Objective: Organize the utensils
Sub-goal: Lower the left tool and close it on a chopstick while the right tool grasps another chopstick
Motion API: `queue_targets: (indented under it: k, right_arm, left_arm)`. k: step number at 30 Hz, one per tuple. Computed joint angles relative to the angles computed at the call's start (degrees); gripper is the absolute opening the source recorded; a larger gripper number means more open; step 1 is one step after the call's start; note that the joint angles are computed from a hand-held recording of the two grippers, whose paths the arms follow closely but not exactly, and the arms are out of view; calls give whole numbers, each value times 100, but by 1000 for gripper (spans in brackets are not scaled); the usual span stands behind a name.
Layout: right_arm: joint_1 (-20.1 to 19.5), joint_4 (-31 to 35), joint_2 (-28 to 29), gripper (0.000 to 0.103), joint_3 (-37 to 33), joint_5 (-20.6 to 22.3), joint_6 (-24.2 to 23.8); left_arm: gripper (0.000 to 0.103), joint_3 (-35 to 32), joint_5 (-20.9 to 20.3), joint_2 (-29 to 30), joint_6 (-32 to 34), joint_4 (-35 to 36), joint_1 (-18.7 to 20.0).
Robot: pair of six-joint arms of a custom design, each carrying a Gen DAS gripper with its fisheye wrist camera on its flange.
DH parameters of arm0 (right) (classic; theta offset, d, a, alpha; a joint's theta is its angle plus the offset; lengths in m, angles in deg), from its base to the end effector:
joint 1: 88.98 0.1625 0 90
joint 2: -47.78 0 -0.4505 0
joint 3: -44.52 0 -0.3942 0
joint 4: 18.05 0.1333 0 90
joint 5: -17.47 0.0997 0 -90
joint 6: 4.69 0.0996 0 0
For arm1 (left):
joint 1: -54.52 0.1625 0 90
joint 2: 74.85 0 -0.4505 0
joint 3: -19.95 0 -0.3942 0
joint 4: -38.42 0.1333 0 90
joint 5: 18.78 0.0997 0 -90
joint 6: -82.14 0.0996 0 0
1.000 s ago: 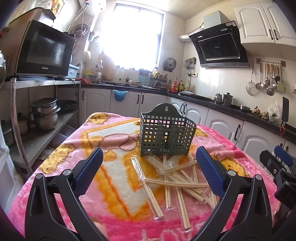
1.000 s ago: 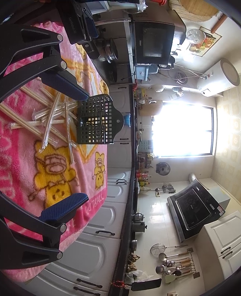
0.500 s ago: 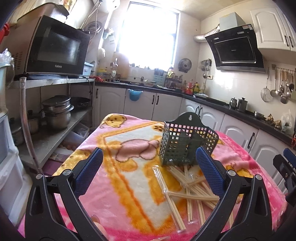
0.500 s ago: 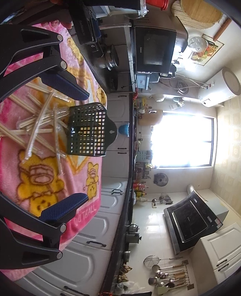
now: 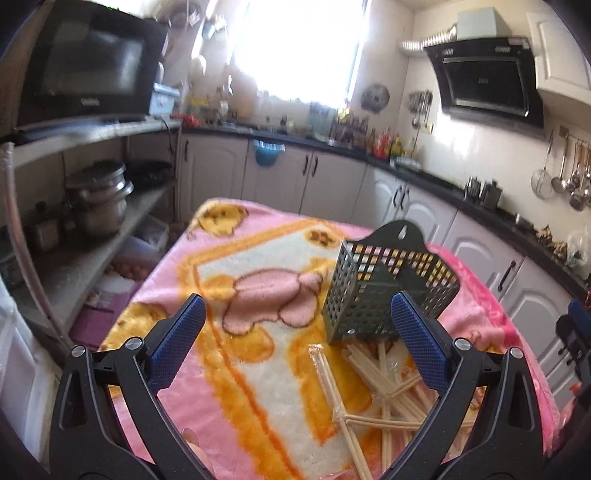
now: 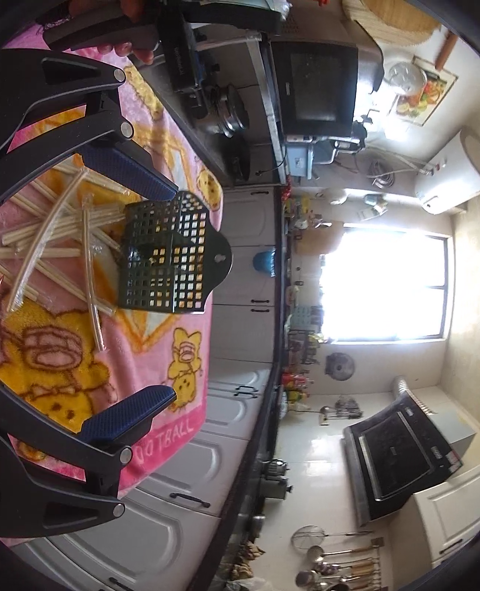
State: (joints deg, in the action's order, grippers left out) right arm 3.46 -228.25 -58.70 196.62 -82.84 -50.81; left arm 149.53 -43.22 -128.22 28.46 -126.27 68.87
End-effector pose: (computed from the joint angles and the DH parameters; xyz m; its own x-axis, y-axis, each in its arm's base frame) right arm 0.1268 -0.2637 0.3828 -0.6783 -0.1010 0.7278 -0.7217 0.2782 -0.6339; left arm -0.3914 -0.3313 0.0974 -0.8272 0.0413 -0.5604 0.5098 0.4745 -0.7176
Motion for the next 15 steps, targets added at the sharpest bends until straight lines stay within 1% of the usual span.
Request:
queue_targets:
  k: [3, 5, 7, 9, 11, 15]
  right_arm:
    - [-59, 294, 135, 97, -253, -173, 52]
    - [-99, 475, 229, 97, -414, -309, 110]
    - [-210, 673, 280, 97, -542, -348, 163]
    - [-314, 841, 397, 97, -696, -463, 240]
    - [-418, 1161, 492, 97, -875, -620, 360]
    - [-673, 1654, 651, 97, -1125, -764, 469]
  left_arm:
    - [93, -239, -452, 52, 264, 99, 354]
    - [93, -273, -610, 147, 535, -216, 494]
    - [93, -422, -821, 252, 709, -249, 685]
    - [93, -573, -918, 318, 763, -97, 830]
    - [93, -709, -1090, 402, 904, -81, 993]
    - [93, -913, -1321, 533, 906, 149, 1251]
